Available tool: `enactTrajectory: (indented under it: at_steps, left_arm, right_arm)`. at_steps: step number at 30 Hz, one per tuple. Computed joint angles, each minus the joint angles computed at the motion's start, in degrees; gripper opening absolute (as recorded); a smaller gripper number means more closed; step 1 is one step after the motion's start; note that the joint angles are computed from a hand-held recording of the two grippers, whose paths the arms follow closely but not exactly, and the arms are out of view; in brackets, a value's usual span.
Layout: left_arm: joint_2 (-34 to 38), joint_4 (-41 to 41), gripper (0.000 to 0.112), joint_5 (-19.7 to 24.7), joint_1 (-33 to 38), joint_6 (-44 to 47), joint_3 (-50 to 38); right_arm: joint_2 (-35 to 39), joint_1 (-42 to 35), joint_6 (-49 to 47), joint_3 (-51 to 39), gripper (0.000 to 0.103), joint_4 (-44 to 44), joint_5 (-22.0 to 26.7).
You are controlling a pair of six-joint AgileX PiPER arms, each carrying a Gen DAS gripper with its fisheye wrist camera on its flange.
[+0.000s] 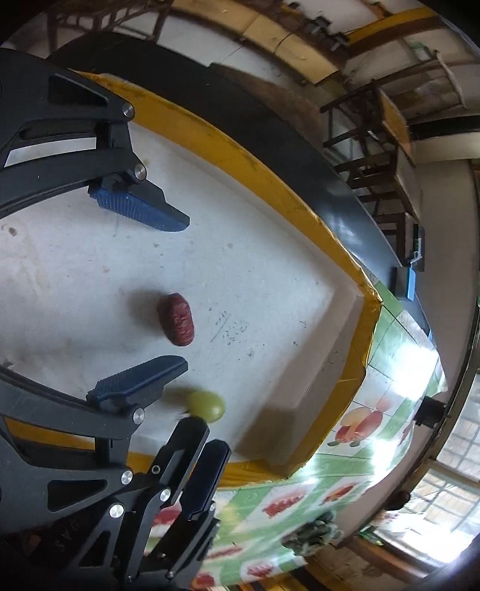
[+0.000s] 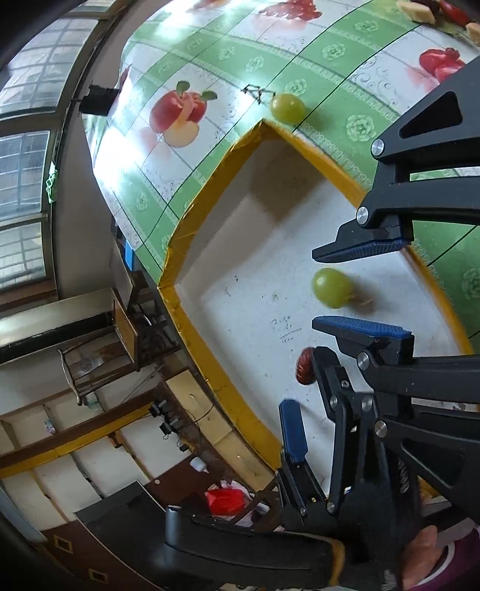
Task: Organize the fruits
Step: 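Carry the jujube and grape over the white tray and open both tools, then move both open tools back over the fruits on the tablecloth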
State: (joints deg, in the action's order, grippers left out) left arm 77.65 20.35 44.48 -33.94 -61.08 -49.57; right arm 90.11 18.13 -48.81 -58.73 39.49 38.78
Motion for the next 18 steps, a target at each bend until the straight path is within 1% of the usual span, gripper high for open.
enactTrajectory:
  at_steps: [2, 4, 9, 12, 14, 16, 18]
  left_arm:
    - [-0.40, 2.24, 0.070, 1.23, -1.58, -3.02, -0.01]
    - [-0.69, 5.45, 0.070, 3.16, -4.62, -7.13, -0.36]
    - [-0.44, 10.50, 0.070, 9.59, -11.51, -13.27, -3.16]
    - [-0.82, 13.65, 0.070, 11.04, -16.07, -18.16, -3.83]
    - [-0.20, 16.04, 0.070, 12.40, -19.21, -21.64, -4.67]
    - [0.84, 16.62, 0.070, 12.55, -22.01, -22.42, -5.97]
    - [2.16, 16.78, 0.070, 12.70, -24.22, -22.57, -7.40]
  right_arm:
    - [-1.23, -0.81, -0.34, 0.93, 0.030, 0.64, 0.54]
    - [-3.53, -2.20, -1.83, 2.67, 0.030, 2.21, 1.19]
    - [-11.25, -6.20, -3.89, 7.44, 0.030, 3.24, 2.34]
    - [-16.45, -11.50, -5.85, 10.10, 0.031, 4.47, 5.16]
    - [-19.44, -15.76, -8.26, 11.76, 0.035, 5.67, 7.63]
    - [-22.27, -19.83, -10.06, 13.20, 0.038, 5.53, 9.62]
    - [-25.64, -25.31, -12.65, 14.89, 0.040, 5.47, 11.82]
